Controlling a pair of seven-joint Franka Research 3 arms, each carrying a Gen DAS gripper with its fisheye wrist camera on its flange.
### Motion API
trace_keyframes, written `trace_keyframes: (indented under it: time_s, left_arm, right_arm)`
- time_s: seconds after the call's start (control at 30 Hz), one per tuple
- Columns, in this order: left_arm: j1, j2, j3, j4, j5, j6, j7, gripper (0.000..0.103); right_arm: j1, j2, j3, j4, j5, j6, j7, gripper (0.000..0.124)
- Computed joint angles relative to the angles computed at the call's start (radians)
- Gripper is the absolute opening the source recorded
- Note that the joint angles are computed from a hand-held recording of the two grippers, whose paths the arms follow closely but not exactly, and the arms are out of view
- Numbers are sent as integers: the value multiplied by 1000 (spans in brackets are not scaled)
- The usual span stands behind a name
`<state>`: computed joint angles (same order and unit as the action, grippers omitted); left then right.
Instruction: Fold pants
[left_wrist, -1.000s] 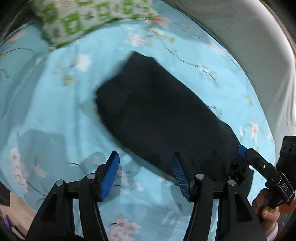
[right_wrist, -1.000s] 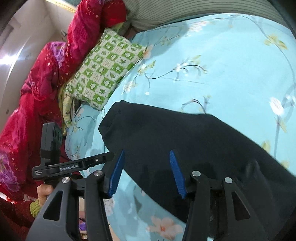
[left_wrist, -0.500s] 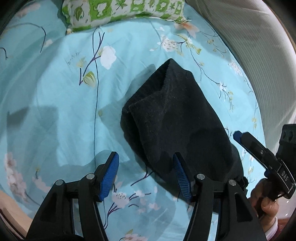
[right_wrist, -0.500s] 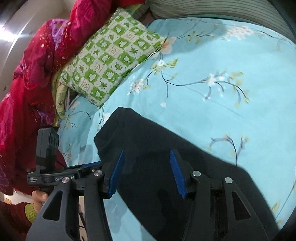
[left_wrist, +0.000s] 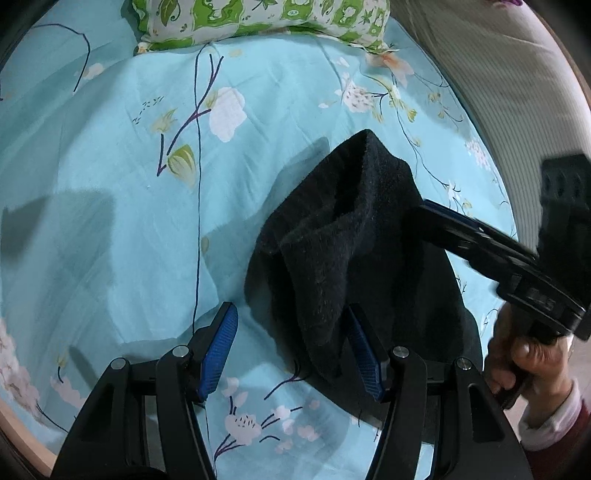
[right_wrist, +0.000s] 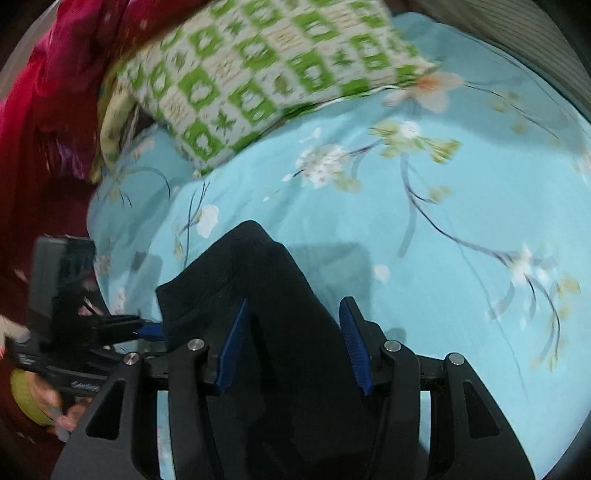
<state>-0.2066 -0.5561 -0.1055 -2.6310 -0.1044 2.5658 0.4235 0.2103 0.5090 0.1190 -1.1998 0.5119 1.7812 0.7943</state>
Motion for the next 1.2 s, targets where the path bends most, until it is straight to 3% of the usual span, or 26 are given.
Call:
trace_keyframes:
  time_s: [0.2,0.23,0.33,0.37,0.4,0.5,0.87,1.2]
  left_arm:
    - [8,50,-6,47,20,-22,20,59]
    - [11,53,-8,49,22,-20,19,58]
    - [8,58,1,48,13,-4,31,45]
    - [-2,57,13,42,-3,14,49,32]
    - [-18,56,30,34,-29,39,75,26]
    - [-13,49,22,38,-32,55,85,19]
    - [-15,33,-27,162,40,55,95,16]
    - [-54,138,-80,360,106,50,125,16]
  right_arm:
    - [46,60,2,75,-83,-44,-30,51]
    - [48,69,3,87,-85,-55,-29,45]
    - [52,59,2,74,-90,-50,-39,31]
    - [51,46,2,56,-88,-39,-47,28]
    - [47,34,3,40,-81,-32,-52,27]
    - [32,3,5,6,-48,-21,-56,24]
    - [-106,-86,-1,-29,185,-95,-44,23]
    - [-196,-247,-63,-171,319,-84,-96,23]
